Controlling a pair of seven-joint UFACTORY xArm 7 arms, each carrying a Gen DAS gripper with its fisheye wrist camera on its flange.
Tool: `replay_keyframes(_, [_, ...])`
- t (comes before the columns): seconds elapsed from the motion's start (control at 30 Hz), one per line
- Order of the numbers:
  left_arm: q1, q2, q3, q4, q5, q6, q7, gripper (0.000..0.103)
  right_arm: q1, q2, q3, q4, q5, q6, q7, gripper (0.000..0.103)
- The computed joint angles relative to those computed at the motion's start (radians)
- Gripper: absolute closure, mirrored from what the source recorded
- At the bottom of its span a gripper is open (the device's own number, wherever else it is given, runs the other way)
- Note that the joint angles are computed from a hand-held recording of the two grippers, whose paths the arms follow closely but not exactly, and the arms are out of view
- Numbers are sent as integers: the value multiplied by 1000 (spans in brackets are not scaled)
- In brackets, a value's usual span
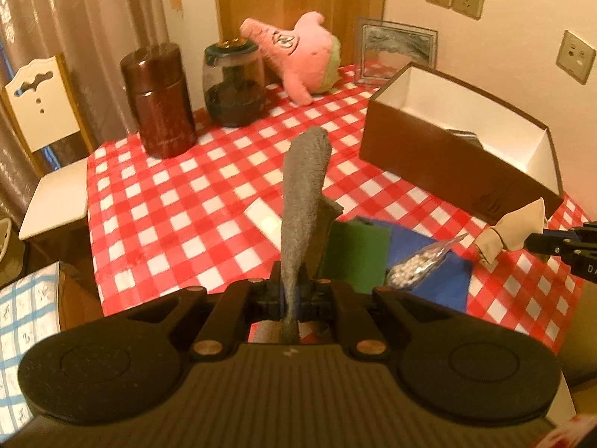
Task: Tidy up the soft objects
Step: 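Carry the grey cloth and beige cloth over the brown box with both grippers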
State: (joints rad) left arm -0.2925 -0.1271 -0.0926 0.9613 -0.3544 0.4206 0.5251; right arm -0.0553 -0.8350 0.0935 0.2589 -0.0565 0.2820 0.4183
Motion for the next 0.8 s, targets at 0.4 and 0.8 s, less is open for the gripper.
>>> replay_keyframes(0.4, [-59,26,-28,62,-83,-23,87,98,-34,-107,-25,6,-3,64,-9,95])
replay_keyframes(0.8, [-106,138,-92,225,-164,-59,161,98,-130,-112,-67,52,-30,51,-78,95])
